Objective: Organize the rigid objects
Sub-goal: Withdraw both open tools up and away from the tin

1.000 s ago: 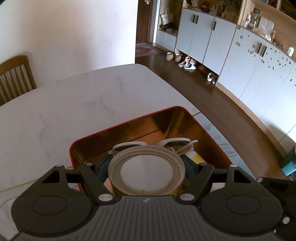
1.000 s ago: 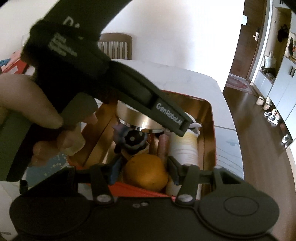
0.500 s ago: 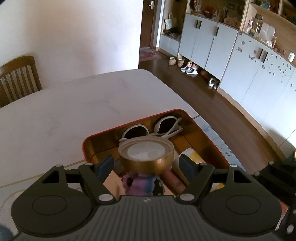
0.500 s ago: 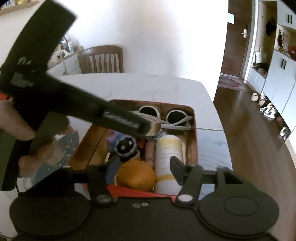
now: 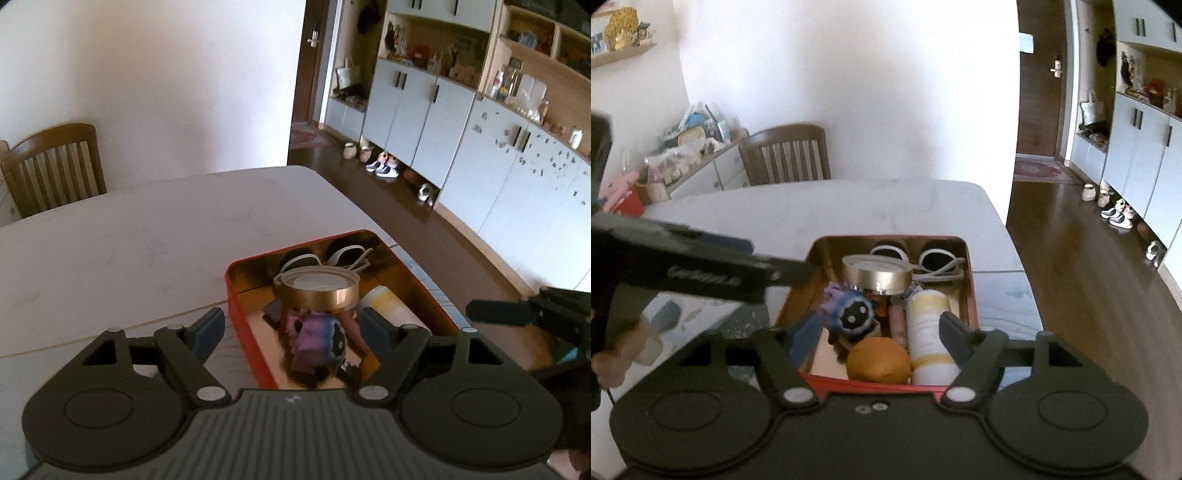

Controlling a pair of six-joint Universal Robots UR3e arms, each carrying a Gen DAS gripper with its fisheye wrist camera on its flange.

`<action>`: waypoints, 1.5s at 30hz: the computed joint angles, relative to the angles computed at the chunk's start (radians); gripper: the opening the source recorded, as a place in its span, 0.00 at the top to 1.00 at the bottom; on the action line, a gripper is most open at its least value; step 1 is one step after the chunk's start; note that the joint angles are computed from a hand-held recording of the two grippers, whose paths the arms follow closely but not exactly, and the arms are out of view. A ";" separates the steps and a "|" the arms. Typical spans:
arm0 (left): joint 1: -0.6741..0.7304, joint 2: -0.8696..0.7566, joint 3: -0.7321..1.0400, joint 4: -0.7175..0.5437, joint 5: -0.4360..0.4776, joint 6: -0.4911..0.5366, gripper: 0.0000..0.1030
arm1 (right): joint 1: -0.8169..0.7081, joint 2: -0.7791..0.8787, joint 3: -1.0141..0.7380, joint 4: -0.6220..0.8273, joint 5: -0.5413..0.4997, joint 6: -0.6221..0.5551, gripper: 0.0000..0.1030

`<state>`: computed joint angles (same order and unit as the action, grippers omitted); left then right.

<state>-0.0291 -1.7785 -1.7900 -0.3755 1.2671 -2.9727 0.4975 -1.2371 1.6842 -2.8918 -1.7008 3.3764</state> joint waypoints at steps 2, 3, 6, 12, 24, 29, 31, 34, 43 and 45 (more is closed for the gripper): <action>0.027 0.057 -0.058 0.008 -0.016 0.020 0.22 | 0.014 -0.004 -0.001 -0.005 -0.016 0.025 0.24; 0.041 0.084 -0.085 0.007 -0.028 0.027 0.22 | 0.022 -0.007 -0.005 -0.001 -0.022 0.036 0.22; 0.091 0.162 -0.151 -0.015 -0.080 0.051 0.22 | 0.054 -0.008 -0.022 0.011 -0.053 0.062 0.17; 0.171 0.299 -0.257 -0.061 -0.145 0.108 0.16 | 0.115 -0.014 -0.030 0.003 -0.121 0.111 0.02; 0.297 0.506 -0.392 -0.156 -0.248 0.215 0.03 | 0.237 -0.002 -0.077 0.041 -0.279 0.205 0.00; 0.338 0.583 -0.426 -0.229 -0.281 0.264 0.03 | 0.282 -0.010 -0.075 0.069 -0.335 0.277 0.00; 0.363 0.616 -0.439 -0.270 -0.309 0.287 0.03 | 0.297 -0.014 -0.070 0.082 -0.349 0.323 0.00; 0.389 0.660 -0.458 -0.310 -0.332 0.313 0.03 | 0.324 -0.011 -0.071 0.104 -0.378 0.367 0.00; 0.431 0.742 -0.499 -0.363 -0.355 0.343 0.03 | 0.404 0.011 -0.090 0.164 -0.541 0.471 0.00; 0.434 0.757 -0.509 -0.362 -0.350 0.345 0.03 | 0.410 0.013 -0.094 0.177 -0.553 0.485 0.00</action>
